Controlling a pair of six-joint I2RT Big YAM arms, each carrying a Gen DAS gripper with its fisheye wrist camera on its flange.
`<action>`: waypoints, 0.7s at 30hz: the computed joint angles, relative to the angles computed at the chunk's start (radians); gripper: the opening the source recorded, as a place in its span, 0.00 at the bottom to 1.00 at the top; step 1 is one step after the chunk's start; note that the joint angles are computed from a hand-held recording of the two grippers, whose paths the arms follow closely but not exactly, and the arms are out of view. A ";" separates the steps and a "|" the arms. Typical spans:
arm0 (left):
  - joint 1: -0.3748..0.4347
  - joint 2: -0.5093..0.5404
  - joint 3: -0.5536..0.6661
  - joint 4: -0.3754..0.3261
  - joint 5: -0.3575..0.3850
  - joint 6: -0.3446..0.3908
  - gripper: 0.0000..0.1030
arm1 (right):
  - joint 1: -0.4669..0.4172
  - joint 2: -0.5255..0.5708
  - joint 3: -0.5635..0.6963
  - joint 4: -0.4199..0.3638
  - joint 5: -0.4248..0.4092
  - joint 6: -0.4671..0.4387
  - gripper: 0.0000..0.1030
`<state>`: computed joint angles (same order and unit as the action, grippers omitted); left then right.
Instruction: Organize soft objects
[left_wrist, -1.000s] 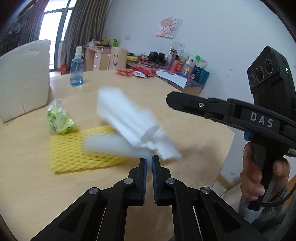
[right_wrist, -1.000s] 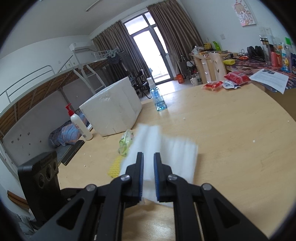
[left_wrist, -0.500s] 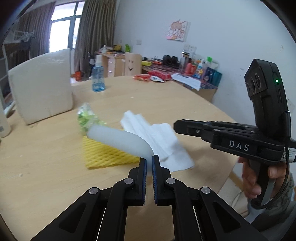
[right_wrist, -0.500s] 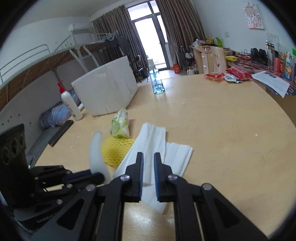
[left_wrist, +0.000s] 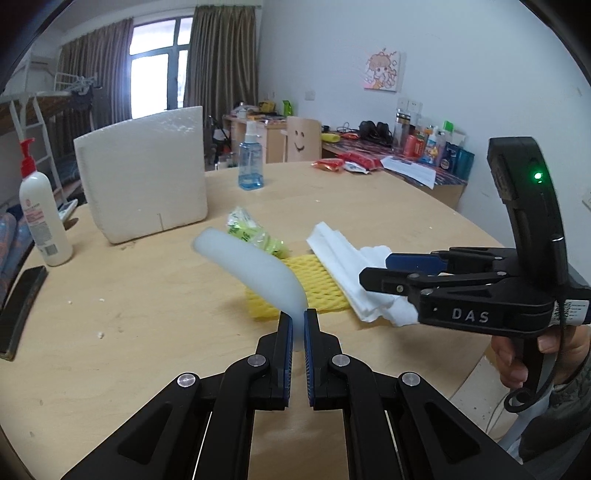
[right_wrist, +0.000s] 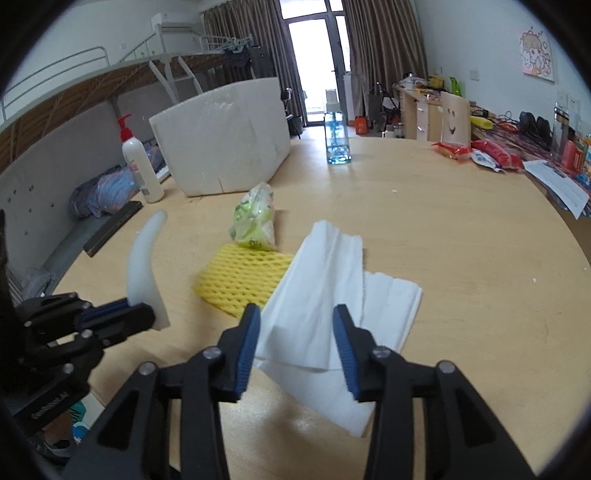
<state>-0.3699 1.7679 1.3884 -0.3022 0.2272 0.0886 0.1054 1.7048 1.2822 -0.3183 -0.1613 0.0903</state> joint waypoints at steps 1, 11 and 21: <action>0.001 -0.002 -0.003 0.005 -0.004 0.002 0.06 | 0.003 0.003 0.003 -0.003 0.006 -0.001 0.50; 0.020 -0.011 -0.023 0.030 -0.007 0.009 0.06 | 0.013 0.031 0.031 -0.062 0.066 0.000 0.30; 0.024 -0.024 -0.026 0.058 -0.018 0.014 0.06 | -0.020 -0.053 -0.052 0.055 -0.038 0.040 0.07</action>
<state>-0.3461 1.7442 1.3629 -0.2439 0.2088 0.1022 0.0856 1.6519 1.2303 -0.2630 -0.1997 0.1303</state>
